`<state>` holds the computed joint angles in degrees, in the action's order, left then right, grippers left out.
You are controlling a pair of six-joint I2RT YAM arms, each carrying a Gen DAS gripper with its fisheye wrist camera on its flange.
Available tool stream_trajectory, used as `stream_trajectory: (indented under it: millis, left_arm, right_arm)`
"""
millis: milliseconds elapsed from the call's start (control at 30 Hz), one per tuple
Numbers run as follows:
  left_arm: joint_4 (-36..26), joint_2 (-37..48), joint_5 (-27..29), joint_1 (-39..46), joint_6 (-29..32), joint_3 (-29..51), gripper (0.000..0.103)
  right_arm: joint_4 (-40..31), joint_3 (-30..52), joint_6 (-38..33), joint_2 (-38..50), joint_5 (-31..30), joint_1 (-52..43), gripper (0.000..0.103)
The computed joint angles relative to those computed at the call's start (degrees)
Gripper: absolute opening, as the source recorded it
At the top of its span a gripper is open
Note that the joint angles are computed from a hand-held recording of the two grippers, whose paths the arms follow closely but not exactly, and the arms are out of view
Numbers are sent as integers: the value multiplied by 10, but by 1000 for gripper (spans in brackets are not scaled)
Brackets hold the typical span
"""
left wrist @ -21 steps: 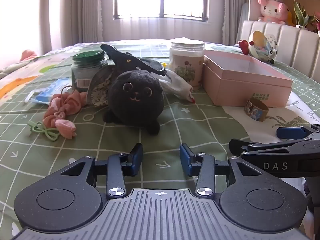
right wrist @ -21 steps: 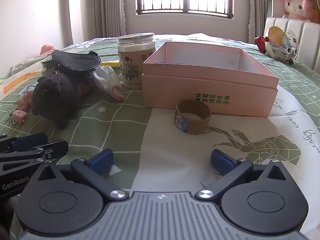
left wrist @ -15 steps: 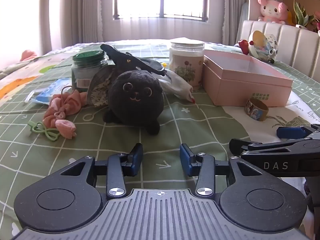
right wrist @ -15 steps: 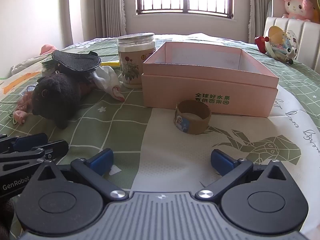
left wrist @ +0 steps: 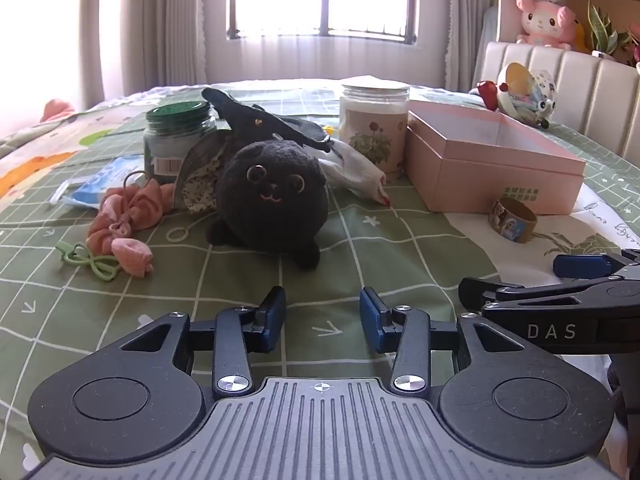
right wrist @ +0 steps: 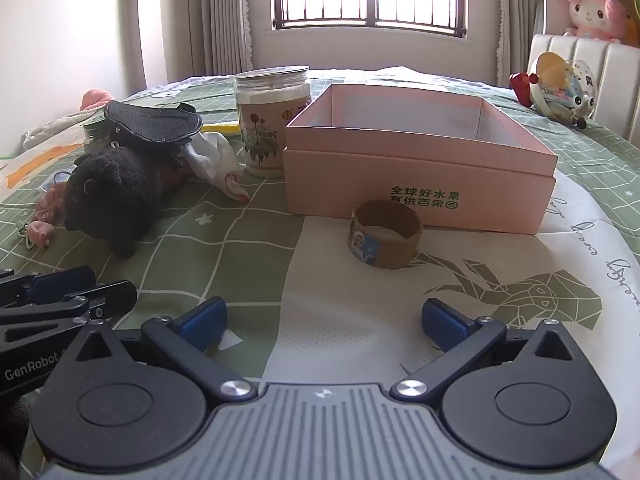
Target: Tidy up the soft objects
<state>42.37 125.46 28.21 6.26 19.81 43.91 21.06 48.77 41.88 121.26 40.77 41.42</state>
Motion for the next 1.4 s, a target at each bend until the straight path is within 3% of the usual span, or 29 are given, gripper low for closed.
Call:
stream_trajectory:
  millis: [1400]
  left_arm:
    - [-6,0,5,3,-9,2,46]
  right_arm:
    - [4,0,1,-1,-2,-1,103]
